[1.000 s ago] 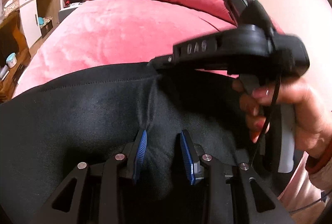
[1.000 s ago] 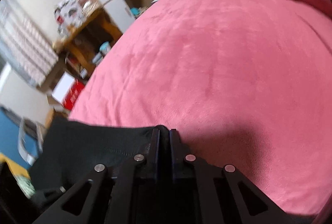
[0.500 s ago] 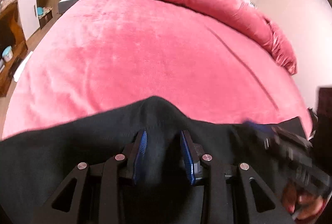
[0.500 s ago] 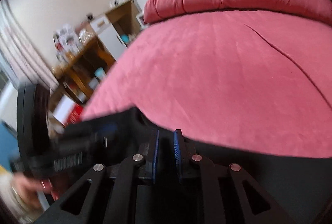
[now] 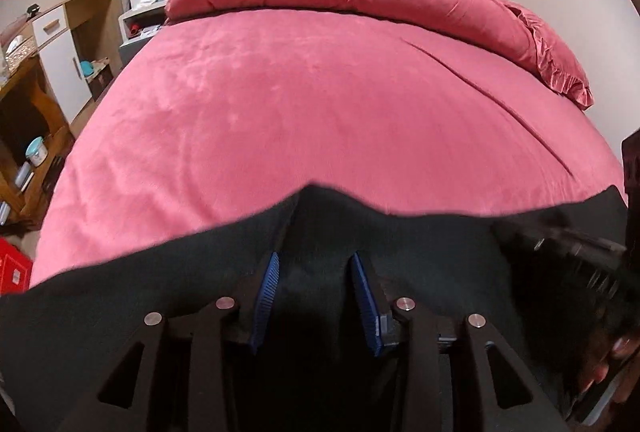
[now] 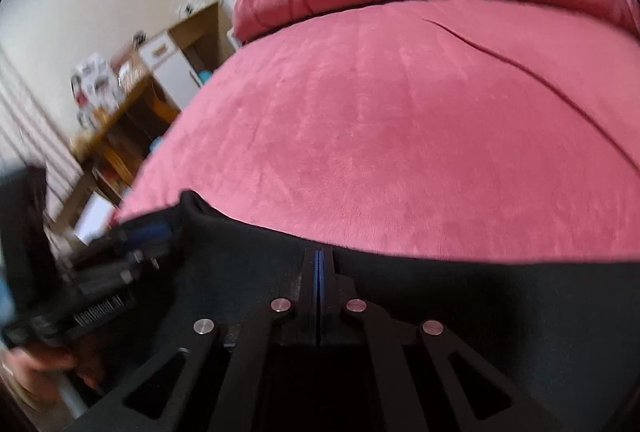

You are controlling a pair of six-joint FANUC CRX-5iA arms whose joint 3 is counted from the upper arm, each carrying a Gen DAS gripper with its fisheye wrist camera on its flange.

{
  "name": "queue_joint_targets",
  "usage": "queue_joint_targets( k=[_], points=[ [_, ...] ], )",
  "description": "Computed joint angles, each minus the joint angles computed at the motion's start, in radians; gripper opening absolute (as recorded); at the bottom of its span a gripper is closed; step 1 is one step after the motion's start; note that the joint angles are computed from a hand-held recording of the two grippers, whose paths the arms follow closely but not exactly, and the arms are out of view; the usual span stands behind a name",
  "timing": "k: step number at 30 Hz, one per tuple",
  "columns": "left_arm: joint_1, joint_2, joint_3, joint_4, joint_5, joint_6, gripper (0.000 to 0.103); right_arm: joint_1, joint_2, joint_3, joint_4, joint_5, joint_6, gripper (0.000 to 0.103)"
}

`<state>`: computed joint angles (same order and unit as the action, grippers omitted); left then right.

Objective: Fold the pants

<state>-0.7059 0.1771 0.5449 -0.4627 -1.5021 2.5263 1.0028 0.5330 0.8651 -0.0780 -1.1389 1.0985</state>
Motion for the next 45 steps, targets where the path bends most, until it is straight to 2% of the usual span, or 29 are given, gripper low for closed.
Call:
queue_joint_targets(
  k=[1,2,3,5,7,10,11,12,13,16,19,21,25,27,33,38,40,42,45],
  points=[
    [-0.017,-0.019,-0.009,-0.003,-0.016,0.013,0.04,-0.006,-0.044,-0.055,-0.011,0.043,-0.028,0.008],
    [-0.036,-0.034,-0.019,-0.01,-0.019,0.031,0.04,-0.005,-0.075,-0.097,0.002,0.071,-0.049,0.019],
    [-0.05,-0.04,-0.022,-0.02,-0.021,0.041,0.04,0.0,-0.115,-0.155,0.037,0.104,-0.074,0.036],
    [-0.099,-0.062,-0.032,-0.044,-0.047,0.079,0.042,0.007,-0.189,-0.254,0.1,0.155,-0.113,0.053],
    [-0.129,-0.075,-0.048,-0.065,-0.066,0.119,0.043,0.006,-0.259,-0.34,0.154,0.173,-0.15,0.053],
    [-0.177,-0.08,-0.044,-0.107,-0.101,0.157,0.045,-0.012,-0.334,-0.42,0.213,0.133,-0.225,0.053],
    [-0.191,-0.08,-0.041,-0.119,-0.113,0.162,0.048,-0.019,-0.35,-0.436,0.223,0.12,-0.246,0.053],
    [-0.204,-0.078,-0.035,-0.124,-0.125,0.169,0.055,-0.032,-0.376,-0.466,0.236,0.108,-0.274,0.054],
    [-0.207,-0.082,-0.039,-0.122,-0.126,0.177,0.056,-0.044,-0.397,-0.496,0.252,0.102,-0.302,0.054],
    [-0.242,-0.089,-0.043,-0.169,-0.149,0.23,0.056,-0.08,-0.47,-0.588,0.313,0.08,-0.414,0.057],
    [-0.282,-0.08,-0.025,-0.234,-0.219,0.267,0.056,-0.124,-0.557,-0.696,0.366,0.101,-0.564,0.061],
    [-0.293,-0.097,-0.042,-0.249,-0.225,0.296,0.056,-0.153,-0.615,-0.774,0.422,0.117,-0.687,0.066],
    [-0.265,-0.128,-0.079,-0.205,-0.216,0.351,0.056,-0.239,-0.688,-0.869,0.437,0.151,-0.847,0.066],
    [-0.247,-0.135,-0.089,-0.181,-0.208,0.344,0.056,-0.29,-0.714,-0.91,0.419,0.193,-0.911,0.066],
    [-0.211,-0.137,-0.099,-0.125,-0.199,0.321,0.059,-0.383,-0.721,-0.959,0.362,0.303,-0.946,0.066],
    [-0.198,-0.131,-0.1,-0.113,-0.189,0.301,0.066,-0.385,-0.691,-0.961,0.397,0.354,-0.97,0.066],
    [-0.199,-0.119,-0.09,-0.113,-0.192,0.285,0.071,-0.382,-0.669,-0.943,0.391,0.359,-0.969,0.059],
    [-0.198,-0.114,-0.087,-0.114,-0.192,0.277,0.073,-0.393,-0.652,-0.916,0.343,0.367,-0.919,0.032],
    [-0.199,-0.112,-0.088,-0.118,-0.191,0.274,0.074,-0.378,-0.654,-0.905,0.36,0.367,-0.912,0.023]
  ],
)
